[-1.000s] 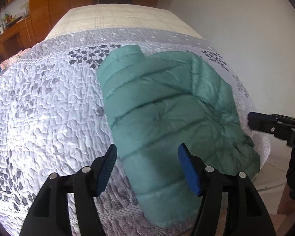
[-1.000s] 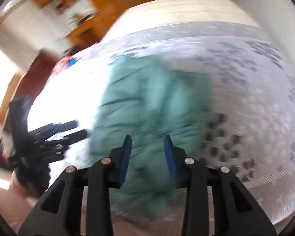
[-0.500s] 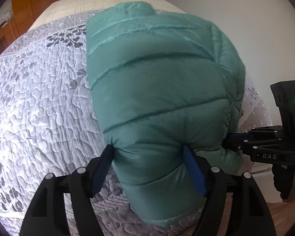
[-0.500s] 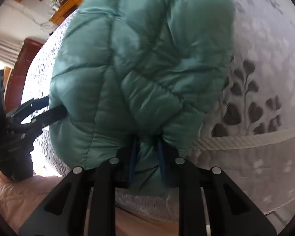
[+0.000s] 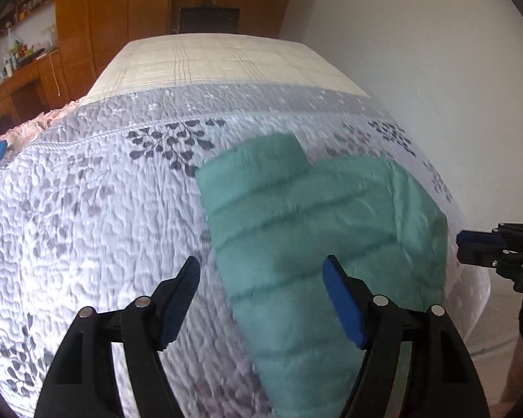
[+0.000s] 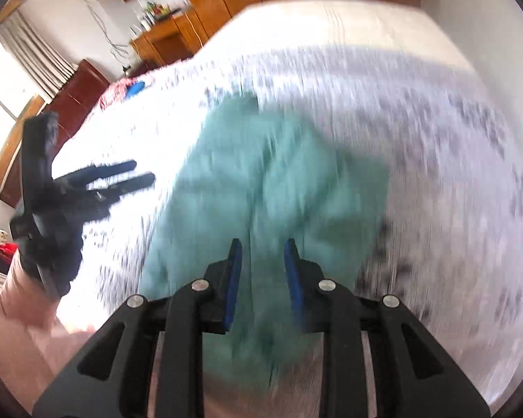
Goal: Fold large clothes
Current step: 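Grasp the teal bundle edge again with both grippers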
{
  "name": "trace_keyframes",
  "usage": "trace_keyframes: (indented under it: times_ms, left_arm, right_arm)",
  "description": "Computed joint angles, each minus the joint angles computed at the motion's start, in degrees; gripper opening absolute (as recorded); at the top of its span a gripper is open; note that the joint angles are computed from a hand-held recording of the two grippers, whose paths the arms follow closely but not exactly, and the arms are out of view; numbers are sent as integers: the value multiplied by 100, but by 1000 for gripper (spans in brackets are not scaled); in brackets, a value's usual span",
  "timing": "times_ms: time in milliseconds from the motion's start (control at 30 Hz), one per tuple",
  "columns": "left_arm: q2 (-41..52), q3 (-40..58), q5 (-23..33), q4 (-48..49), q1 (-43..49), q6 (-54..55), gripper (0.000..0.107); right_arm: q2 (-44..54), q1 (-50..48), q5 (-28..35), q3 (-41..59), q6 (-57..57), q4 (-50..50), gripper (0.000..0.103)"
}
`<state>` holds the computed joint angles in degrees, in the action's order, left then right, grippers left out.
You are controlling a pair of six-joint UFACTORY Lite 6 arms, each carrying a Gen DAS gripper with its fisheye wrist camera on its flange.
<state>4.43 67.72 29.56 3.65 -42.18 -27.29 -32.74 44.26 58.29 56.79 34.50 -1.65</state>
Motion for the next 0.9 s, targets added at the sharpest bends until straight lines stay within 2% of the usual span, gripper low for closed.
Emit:
trace_keyframes:
  times_ms: [100, 200, 333, 433, 500, 567, 667, 900]
  left_arm:
    - [681, 623, -54, -457, 140, 394, 73]
    - [1277, 1013, -40, -158, 111, 127, 72]
    - [1638, 999, -99, -529, 80, 285, 74]
    - [1633, 726, -252, -876, 78, 433, 75]
    - [1639, 700, -255, -866, 76, 359, 75]
    - [1540, 748, -63, -385, -35, -143, 73]
    - [1181, 643, 177, 94, -200, -616, 73]
    - [335, 275, 592, 499, -553, -1037, 73]
  right_arm:
    - [470, -859, -391, -153, -812, 429, 26]
    - [536, -1523, -781, -812, -1350, 886, 24]
    - [381, -2173, -1108, -1664, -2017, 1512, 23]
    - [349, -2301, -1387, -2046, -2310, 1921, 23]
    - [253, -2311, -1331, -2077, -2251, 1998, 23]
    - [107, -2299, -1176, -1979, -2088, 1926, 23]
    - [-276, -1971, -838, -1715, -1494, 1416, 25]
    - [-796, -176, -138, -1329, 300, 353, 26]
